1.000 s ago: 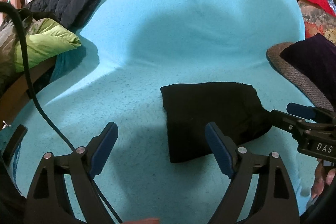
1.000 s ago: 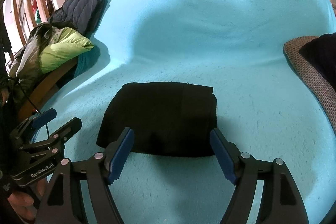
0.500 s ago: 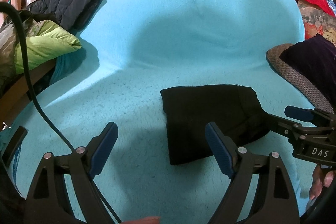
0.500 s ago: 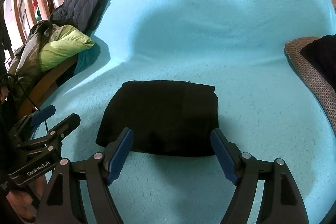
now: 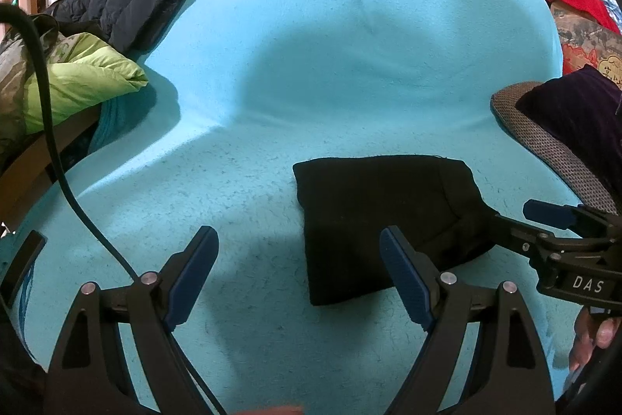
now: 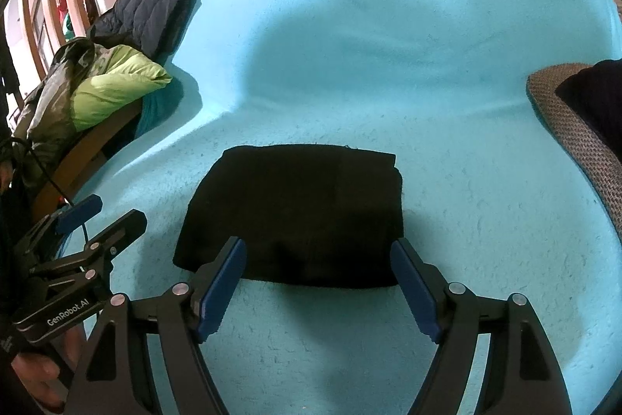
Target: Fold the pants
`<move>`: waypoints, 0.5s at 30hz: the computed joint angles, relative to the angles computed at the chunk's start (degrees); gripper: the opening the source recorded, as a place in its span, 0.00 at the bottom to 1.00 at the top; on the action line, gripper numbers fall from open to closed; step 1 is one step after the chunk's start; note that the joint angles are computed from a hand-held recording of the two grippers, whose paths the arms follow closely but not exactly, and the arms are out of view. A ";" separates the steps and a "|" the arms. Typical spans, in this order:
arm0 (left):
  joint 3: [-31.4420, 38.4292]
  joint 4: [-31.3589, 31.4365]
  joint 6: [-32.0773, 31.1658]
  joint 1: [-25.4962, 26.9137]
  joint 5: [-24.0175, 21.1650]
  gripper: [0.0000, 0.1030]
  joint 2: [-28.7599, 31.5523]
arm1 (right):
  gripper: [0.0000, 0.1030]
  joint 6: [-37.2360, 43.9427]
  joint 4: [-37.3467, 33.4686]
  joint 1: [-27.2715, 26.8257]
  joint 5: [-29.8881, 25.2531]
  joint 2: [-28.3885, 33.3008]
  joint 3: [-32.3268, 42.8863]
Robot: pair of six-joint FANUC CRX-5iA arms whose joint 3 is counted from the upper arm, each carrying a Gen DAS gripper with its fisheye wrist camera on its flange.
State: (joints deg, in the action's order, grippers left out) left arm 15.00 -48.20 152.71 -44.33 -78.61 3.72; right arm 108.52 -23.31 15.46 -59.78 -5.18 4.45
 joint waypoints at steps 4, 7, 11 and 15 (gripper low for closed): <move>0.02 0.03 -0.05 0.01 0.02 0.83 0.01 | 0.76 -0.47 0.40 0.26 0.18 -0.09 -0.21; 0.05 -0.03 0.24 -0.11 -0.08 0.83 0.06 | 0.76 -0.40 0.22 0.20 0.15 -0.04 -0.18; 0.12 0.05 0.26 -0.14 -0.12 0.83 0.16 | 0.77 -0.47 0.55 0.49 0.20 -0.17 -0.46; 0.04 0.32 0.23 -0.03 -0.04 0.83 0.15 | 0.77 -0.72 0.94 0.86 0.39 -0.39 -0.81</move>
